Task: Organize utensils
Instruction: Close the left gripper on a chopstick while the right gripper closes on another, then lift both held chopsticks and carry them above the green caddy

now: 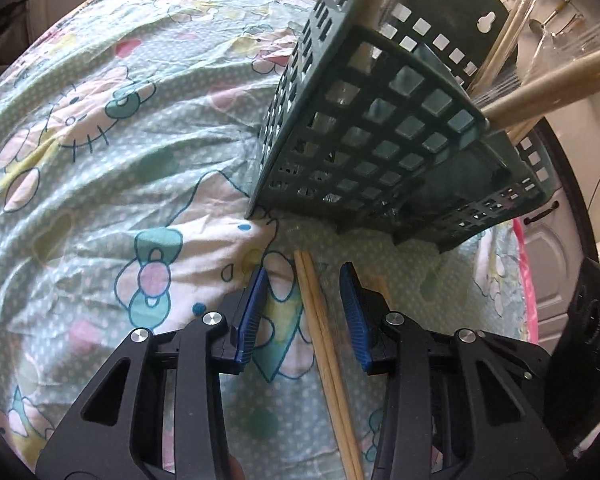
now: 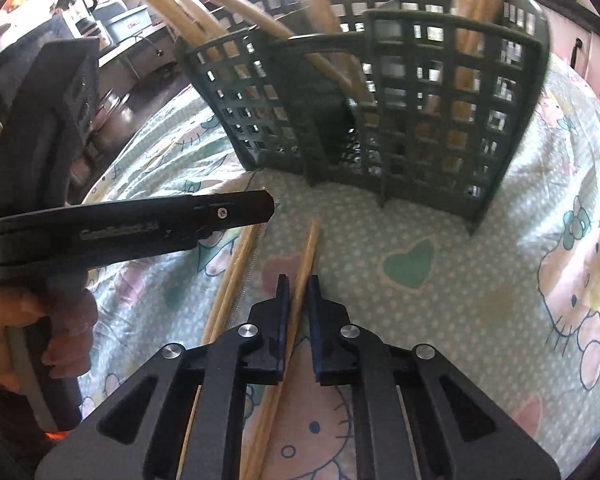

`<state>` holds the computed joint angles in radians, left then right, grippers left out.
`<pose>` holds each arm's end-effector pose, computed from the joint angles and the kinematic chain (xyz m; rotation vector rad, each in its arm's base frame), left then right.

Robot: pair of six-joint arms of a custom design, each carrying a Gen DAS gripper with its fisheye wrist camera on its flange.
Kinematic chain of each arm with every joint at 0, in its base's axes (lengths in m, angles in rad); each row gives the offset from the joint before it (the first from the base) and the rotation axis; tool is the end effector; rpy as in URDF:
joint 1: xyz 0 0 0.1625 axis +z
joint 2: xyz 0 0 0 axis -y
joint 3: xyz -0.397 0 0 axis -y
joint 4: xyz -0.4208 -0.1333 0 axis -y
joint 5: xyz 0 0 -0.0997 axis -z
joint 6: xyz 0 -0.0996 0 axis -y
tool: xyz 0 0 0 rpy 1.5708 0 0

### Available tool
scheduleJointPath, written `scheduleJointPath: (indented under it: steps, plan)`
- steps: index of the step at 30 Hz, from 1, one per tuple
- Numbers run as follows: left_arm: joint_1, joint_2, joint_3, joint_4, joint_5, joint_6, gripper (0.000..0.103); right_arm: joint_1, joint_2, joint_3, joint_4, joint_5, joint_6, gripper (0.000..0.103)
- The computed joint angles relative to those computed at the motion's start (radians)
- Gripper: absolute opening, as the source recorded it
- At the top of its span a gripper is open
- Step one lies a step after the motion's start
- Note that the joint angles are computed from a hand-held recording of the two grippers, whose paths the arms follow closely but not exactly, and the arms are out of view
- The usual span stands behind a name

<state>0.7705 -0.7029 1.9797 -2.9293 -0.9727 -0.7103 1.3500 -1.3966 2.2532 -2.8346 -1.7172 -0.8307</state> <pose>-0.2491 -0.5057 -0.0575 0.0870 2.6858 -0.6478 0.0119 -0.4895 0.1845 0.7962 -2.6698 0.3949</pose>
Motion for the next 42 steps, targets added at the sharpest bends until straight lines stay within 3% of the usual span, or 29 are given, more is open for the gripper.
scheduleJointPath:
  steps: [9, 20, 32, 42]
  plan:
    - [-0.01, 0.021, -0.037, 0.075, 0.069, -0.019, 0.013, -0.026, -0.101, 0.023, 0.053, 0.055, -0.021, 0.007]
    - [-0.004, -0.064, 0.062, -0.038, 0.02, 0.014, 0.005, -0.005, -0.229, 0.071, 0.085, 0.126, -0.053, 0.007]
    - [-0.142, -0.204, 0.193, -0.163, 0.071, 0.087, 0.002, 0.037, -0.31, 0.116, 0.068, 0.182, -0.083, 0.007]
    - [-0.25, -0.261, 0.211, -0.242, 0.128, 0.162, 0.002, 0.089, -0.379, 0.135, 0.02, 0.24, -0.096, 0.007]
